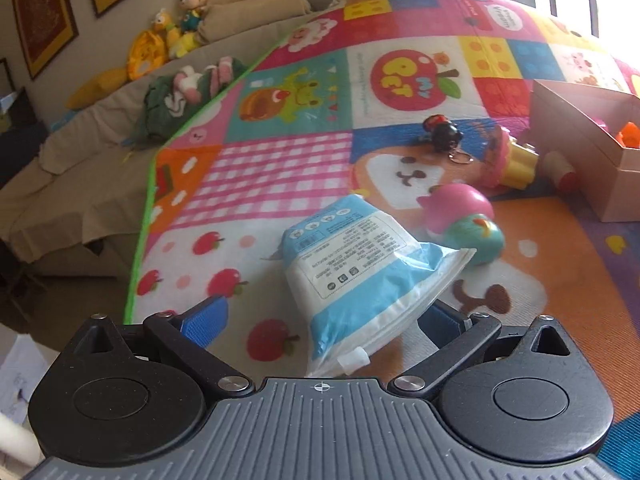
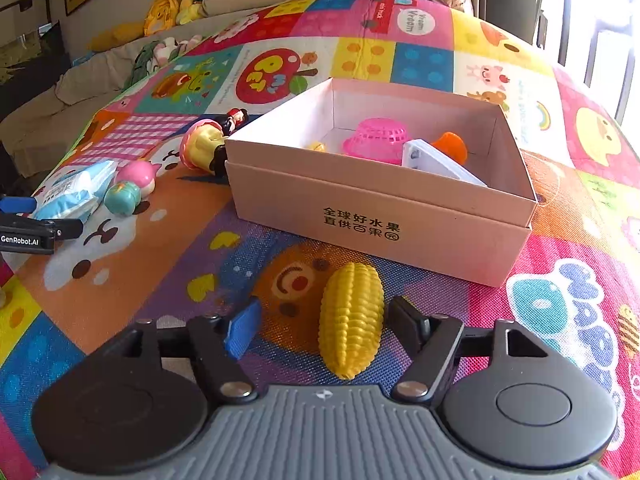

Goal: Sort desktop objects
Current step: 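Grasp the pink pig toy with the left tool while the right tool holds the corn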

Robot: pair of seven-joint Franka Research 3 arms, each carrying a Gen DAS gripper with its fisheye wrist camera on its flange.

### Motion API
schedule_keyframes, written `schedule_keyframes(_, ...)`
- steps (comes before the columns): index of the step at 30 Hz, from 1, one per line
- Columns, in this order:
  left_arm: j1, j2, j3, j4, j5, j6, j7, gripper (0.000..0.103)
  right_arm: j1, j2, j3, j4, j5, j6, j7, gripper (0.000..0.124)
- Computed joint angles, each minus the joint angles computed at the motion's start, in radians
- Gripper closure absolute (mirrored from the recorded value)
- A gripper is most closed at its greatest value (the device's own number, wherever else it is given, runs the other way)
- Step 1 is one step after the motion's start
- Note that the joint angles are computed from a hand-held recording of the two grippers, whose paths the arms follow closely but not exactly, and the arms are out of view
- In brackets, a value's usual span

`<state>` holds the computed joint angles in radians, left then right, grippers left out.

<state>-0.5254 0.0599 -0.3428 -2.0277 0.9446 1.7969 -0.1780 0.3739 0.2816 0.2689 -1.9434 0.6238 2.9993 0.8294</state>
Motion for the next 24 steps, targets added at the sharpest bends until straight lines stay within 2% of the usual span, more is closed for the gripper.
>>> schedule_keyframes(2,0.003,-0.037,0.000,-0.026,0.010,0.027,-0.022,0.000,-0.006,0.005,0.016,-0.004,0.017,0.019,-0.023,0.044)
schedule_keyframes(4,0.009,-0.065,-0.004,-0.047,0.051,0.080,-0.048,0.000,0.008,0.004,0.005,-0.010,-0.003,0.033,-0.015,0.043)
schedule_keyframes(7,0.026,-0.093,-0.008,-0.073,0.144,0.210,-0.115,0.000,0.008,0.005,0.004,-0.009,-0.011,0.031,-0.003,0.041)
schedule_keyframes(9,0.037,-0.089,-0.010,-0.074,0.195,0.269,-0.153,0.000,0.015,0.005,-0.006,-0.011,-0.023,0.035,0.019,0.039)
schedule_keyframes(11,0.040,-0.073,-0.015,-0.063,0.230,0.292,-0.161,0.002,0.013,0.005,-0.004,-0.012,-0.026,0.039,0.029,0.039)
schedule_keyframes(14,0.042,-0.052,-0.009,-0.050,0.232,0.333,-0.134,0.032,0.037,0.004,-0.029,-0.020,-0.066,0.059,0.078,0.039)
schedule_keyframes(19,0.057,0.011,0.022,-0.001,0.206,0.377,-0.083,0.030,-0.037,0.005,0.057,-0.029,-0.004,0.090,0.013,0.036)
schedule_keyframes(24,0.066,0.086,0.058,0.072,0.131,0.379,-0.020,0.034,-0.026,0.004,0.045,-0.028,0.001,0.085,0.016,0.036)
